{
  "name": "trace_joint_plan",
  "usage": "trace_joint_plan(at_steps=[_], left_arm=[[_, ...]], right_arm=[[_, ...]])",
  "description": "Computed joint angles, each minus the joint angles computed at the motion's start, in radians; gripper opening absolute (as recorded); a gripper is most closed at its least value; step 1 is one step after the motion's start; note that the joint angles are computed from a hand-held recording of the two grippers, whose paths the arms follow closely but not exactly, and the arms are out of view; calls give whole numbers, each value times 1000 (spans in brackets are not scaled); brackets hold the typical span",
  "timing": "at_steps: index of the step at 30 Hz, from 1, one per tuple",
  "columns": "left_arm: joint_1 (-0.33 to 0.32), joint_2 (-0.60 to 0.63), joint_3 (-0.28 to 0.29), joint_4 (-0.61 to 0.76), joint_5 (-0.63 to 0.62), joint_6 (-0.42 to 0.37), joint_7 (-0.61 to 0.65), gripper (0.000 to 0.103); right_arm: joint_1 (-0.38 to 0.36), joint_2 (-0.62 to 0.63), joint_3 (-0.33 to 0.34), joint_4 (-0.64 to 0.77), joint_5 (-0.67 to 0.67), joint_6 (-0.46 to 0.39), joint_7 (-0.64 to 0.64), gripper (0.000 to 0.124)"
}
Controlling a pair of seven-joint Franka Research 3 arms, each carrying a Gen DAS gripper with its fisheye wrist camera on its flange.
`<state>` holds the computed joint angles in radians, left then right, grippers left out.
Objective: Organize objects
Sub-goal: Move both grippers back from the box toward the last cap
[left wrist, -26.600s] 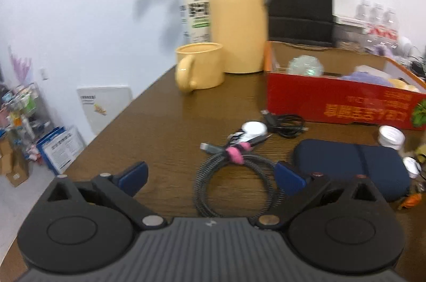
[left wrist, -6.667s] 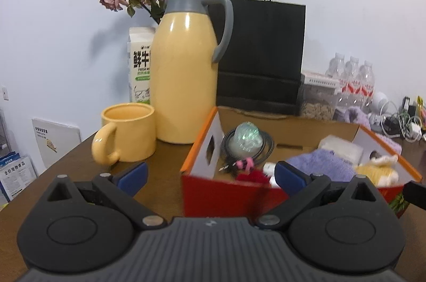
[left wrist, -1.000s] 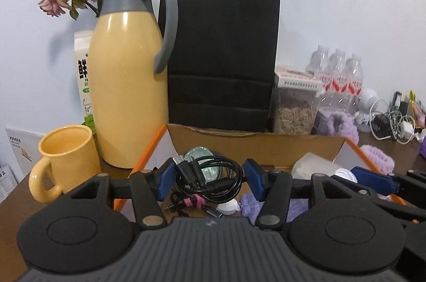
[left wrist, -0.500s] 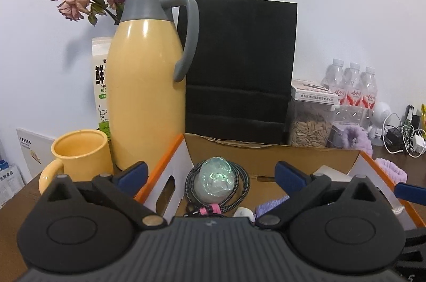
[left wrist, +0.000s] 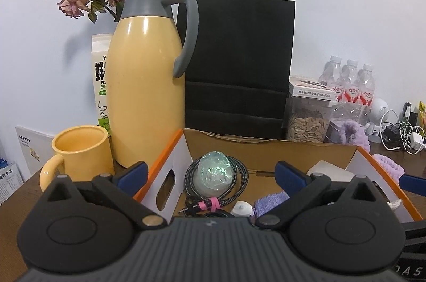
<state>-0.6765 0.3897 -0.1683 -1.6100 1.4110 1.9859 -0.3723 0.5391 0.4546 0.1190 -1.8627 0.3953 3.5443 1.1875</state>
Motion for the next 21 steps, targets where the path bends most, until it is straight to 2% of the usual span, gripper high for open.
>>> trace_joint_plan(at_steps=[12, 21], left_arm=[[-14, -69, -38, -113, 54, -41, -86, 103], [-10, -99, -81, -178, 19, -41, -67, 103]], right_arm=[[-41, -89, 40, -157, -60, 111, 28, 103], [-75, -171, 57, -315, -128, 178, 75, 103]])
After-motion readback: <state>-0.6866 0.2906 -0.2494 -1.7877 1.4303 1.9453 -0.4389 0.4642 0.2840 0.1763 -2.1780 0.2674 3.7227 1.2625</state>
